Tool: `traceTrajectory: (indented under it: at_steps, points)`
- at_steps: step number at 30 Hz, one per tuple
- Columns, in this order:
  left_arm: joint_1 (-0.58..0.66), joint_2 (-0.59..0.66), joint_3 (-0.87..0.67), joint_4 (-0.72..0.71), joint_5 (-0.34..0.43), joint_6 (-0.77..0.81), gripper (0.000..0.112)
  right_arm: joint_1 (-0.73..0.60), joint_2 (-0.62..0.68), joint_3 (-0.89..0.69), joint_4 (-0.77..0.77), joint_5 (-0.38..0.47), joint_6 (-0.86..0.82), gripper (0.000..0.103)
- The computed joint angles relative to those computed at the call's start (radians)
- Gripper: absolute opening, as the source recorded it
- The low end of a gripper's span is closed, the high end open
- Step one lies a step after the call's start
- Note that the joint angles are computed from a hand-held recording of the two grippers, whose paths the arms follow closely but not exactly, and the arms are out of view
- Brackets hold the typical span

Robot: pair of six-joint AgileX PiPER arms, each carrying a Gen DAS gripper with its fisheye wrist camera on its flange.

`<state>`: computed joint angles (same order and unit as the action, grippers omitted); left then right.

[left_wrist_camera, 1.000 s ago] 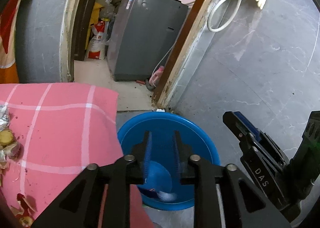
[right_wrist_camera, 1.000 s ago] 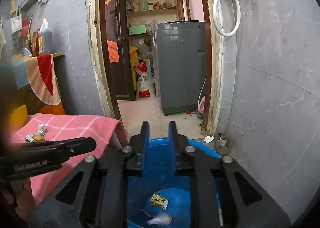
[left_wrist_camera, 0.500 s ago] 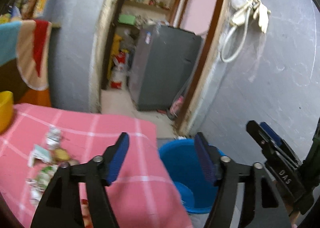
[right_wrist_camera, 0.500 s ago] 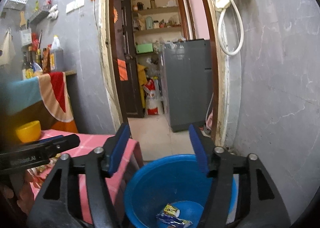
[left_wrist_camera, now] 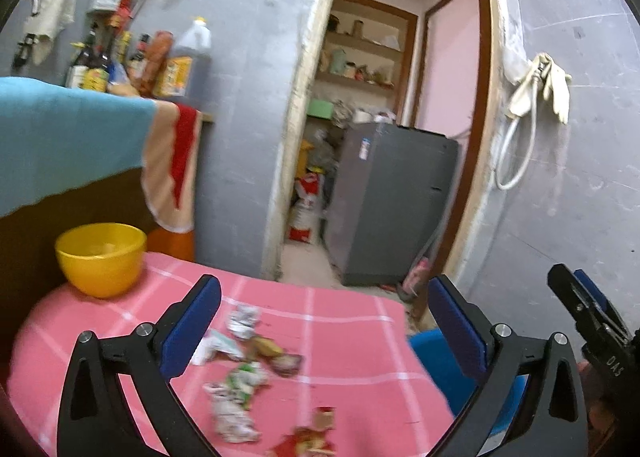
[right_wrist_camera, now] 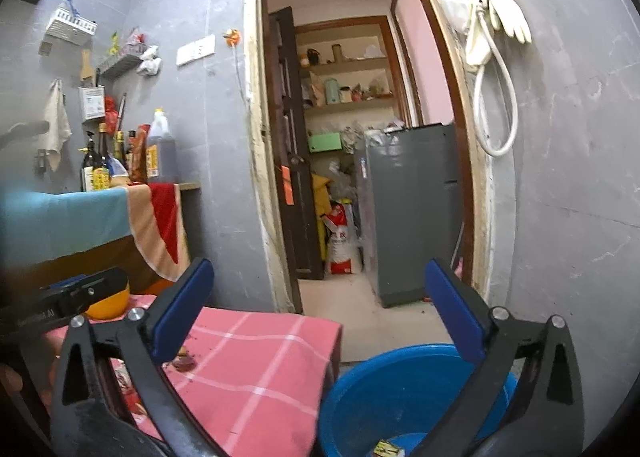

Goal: Collect trash
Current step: 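Return both tools to the table above the remaining trash, then close the right tool on a red wrapper while the left tool grasps crumpled foil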

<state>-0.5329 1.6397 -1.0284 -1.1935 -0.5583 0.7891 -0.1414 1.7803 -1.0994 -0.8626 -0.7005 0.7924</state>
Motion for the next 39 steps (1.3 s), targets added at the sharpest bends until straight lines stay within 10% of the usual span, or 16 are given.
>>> traceTrajectory:
  at_steps: [25, 39]
  points:
    - [0.079, -0.160, 0.384, 0.138, -0.084, -0.174, 0.101, 0.177, -0.018, 0.084, -0.107, 0.037, -0.089, 0.103]
    - [0.185, -0.136, 0.323, 0.112, 0.184, -0.101, 0.101, 0.229, 0.087, -0.051, -0.602, 0.162, 0.314, 0.100]
